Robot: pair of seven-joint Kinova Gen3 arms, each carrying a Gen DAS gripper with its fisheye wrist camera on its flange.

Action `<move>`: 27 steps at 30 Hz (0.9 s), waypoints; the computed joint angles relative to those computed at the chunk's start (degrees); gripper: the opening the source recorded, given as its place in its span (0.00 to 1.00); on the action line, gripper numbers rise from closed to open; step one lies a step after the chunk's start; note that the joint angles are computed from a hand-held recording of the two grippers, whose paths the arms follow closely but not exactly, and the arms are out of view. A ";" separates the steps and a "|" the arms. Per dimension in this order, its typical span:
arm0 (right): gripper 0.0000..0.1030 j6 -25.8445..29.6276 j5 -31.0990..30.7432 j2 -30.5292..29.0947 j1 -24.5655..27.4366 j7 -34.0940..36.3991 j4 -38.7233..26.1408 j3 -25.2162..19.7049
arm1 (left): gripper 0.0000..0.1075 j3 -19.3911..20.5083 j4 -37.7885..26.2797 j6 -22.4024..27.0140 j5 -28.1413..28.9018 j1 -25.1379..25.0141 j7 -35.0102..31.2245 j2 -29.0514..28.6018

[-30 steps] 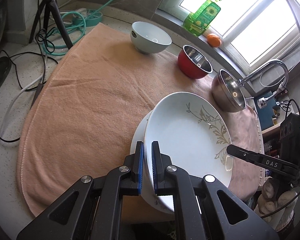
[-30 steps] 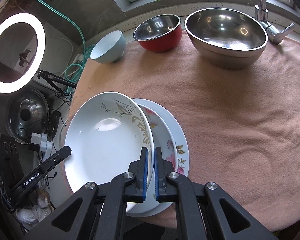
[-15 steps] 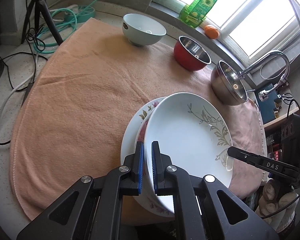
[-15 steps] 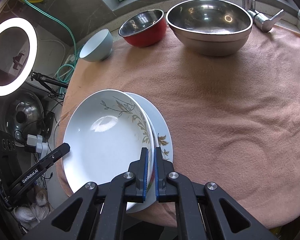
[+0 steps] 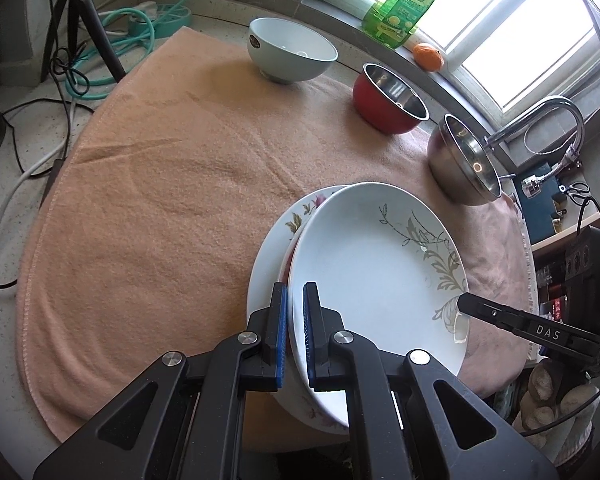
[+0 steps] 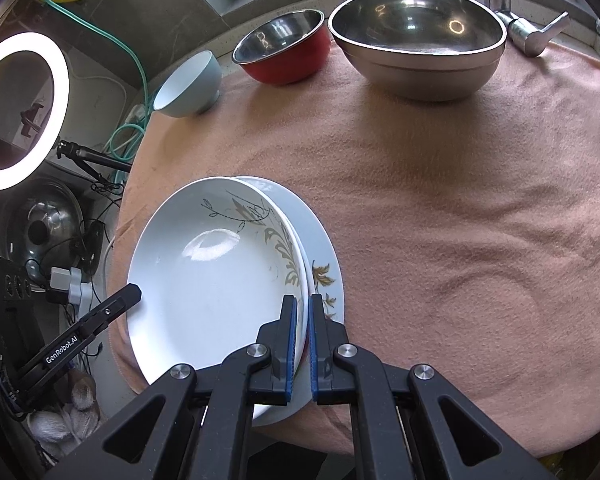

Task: Organize plates and bowls
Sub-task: 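Lower the white plate onto the flower plate stack with both grippers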

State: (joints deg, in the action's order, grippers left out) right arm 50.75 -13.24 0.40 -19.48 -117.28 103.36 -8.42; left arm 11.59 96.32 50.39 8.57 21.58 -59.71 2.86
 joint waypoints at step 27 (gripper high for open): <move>0.07 -1.08 0.60 -1.01 -0.45 -1.60 0.96 -0.33 | 0.05 0.39 0.05 0.36 -2.43 0.81 0.74 -0.37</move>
State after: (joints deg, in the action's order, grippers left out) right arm 49.66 -12.63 -0.60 -19.92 -118.89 104.32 -8.75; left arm 11.99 96.37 50.76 6.14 22.39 -58.97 2.49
